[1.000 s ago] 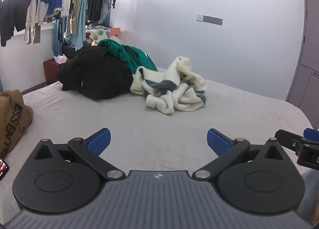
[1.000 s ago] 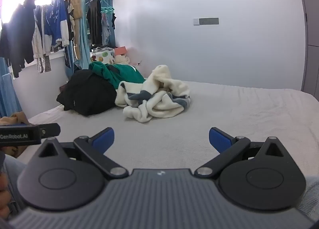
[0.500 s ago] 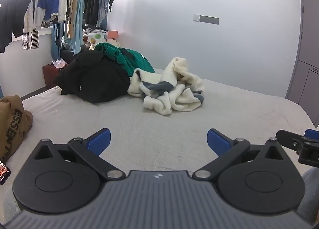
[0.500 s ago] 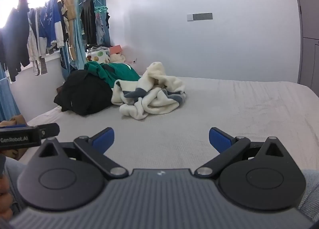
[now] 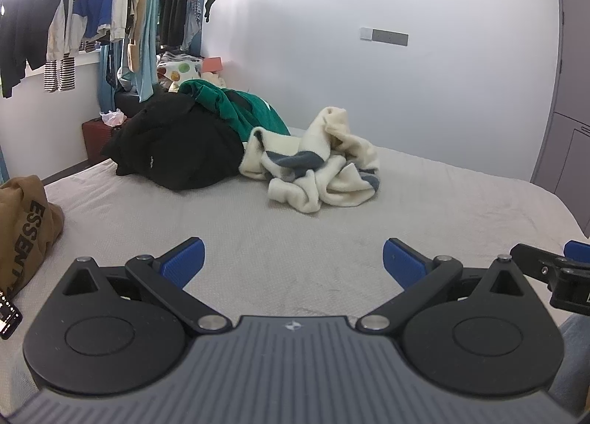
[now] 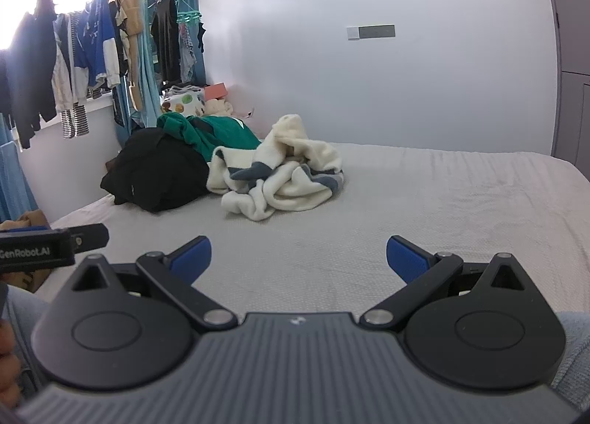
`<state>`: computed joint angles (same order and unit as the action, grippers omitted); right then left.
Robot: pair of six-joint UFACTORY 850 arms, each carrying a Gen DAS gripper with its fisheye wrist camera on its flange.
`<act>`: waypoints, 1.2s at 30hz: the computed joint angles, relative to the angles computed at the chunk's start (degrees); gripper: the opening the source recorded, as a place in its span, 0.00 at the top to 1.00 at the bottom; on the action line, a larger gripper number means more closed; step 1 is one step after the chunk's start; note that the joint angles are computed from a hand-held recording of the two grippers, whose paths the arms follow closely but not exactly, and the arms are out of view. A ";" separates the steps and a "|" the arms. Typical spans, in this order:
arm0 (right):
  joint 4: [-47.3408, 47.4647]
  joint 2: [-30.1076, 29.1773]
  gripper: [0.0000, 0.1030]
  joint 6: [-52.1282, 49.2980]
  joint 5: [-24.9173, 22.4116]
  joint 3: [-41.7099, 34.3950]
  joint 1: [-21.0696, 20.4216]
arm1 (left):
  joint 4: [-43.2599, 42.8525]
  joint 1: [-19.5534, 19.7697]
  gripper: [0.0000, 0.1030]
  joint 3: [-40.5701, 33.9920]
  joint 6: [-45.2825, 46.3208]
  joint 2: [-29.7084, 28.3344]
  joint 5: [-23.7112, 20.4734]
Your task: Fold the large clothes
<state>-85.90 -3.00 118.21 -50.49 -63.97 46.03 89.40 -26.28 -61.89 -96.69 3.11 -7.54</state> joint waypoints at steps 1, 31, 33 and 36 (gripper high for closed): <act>-0.09 0.01 0.00 0.10 0.11 0.04 -0.04 | 0.00 0.01 0.00 0.00 -0.11 -0.01 0.07; 0.57 -0.55 0.00 0.55 1.85 0.48 -1.13 | -2.34 0.06 0.00 -1.32 2.07 -2.68 0.25; 0.51 -0.54 0.00 0.57 1.97 0.43 -1.29 | -0.81 -0.08 0.00 -1.46 0.87 -3.09 0.00; -0.49 -0.34 0.00 1.93 2.79 0.90 -1.86 | -4.34 0.04 0.00 -1.98 4.37 -3.72 0.21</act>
